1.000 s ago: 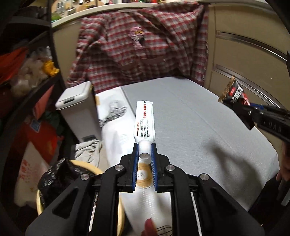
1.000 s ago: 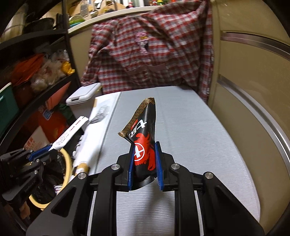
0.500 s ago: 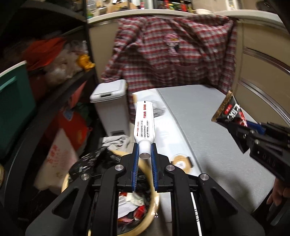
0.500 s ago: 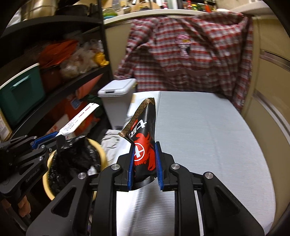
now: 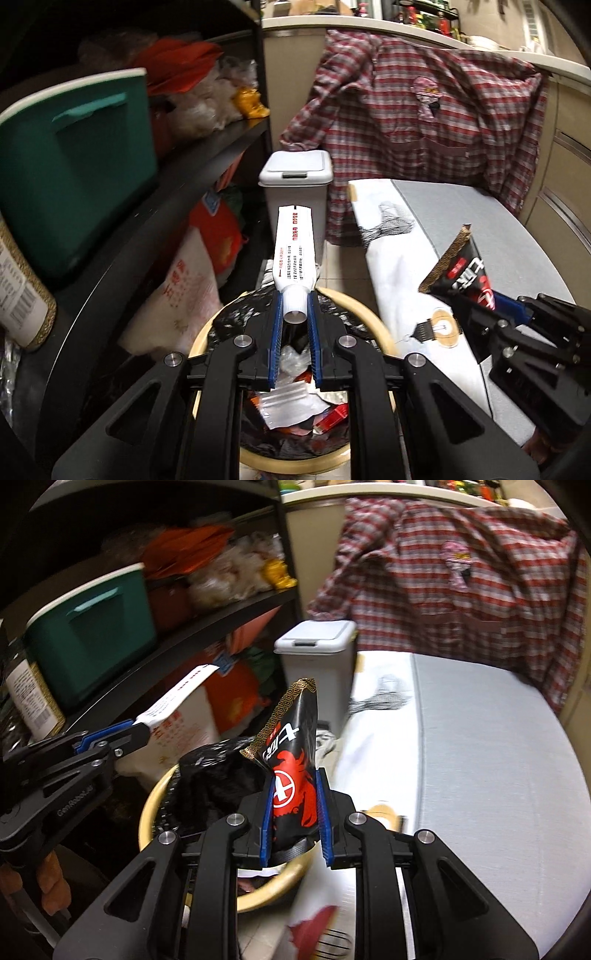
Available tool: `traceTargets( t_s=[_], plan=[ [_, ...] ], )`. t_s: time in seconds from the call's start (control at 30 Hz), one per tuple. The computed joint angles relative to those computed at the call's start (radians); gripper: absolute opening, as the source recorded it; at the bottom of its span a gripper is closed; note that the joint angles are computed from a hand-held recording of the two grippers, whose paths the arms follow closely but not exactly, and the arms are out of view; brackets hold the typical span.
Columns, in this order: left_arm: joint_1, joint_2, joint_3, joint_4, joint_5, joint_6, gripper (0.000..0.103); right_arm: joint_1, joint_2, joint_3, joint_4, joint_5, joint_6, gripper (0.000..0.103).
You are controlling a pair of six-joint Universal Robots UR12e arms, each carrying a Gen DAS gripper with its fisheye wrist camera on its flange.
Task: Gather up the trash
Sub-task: 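Carry the white tube and black-red sachet over the bin, then open both tools to drop the tube and sachet into the bin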
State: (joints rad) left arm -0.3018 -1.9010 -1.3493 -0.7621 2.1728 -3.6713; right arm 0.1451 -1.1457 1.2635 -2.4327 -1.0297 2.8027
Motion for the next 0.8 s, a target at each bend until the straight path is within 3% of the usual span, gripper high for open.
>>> traceTargets(
  t_s=[0.53, 0.7, 0.77, 0.8],
  plan=[
    [0.048, 0.019, -0.041, -0.067, -0.049, -0.080, 0.013, 0.066, 0.043, -0.046, 0.099, -0.037, -0.075, 0.022],
    [0.055, 0.016, -0.039, -0.073, -0.062, -0.086, 0.013, 0.076, 0.056, -0.064, 0.130, -0.052, -0.081, 0.049],
    [0.058, 0.017, -0.039, -0.080, -0.075, -0.095, 0.014, 0.081, 0.059, -0.067, 0.131, -0.067, -0.081, 0.052],
    [0.059, 0.017, -0.039, -0.083, -0.079, -0.101, 0.020, 0.081, 0.059, -0.068, 0.137, -0.069, -0.083, 0.055]
  ],
)
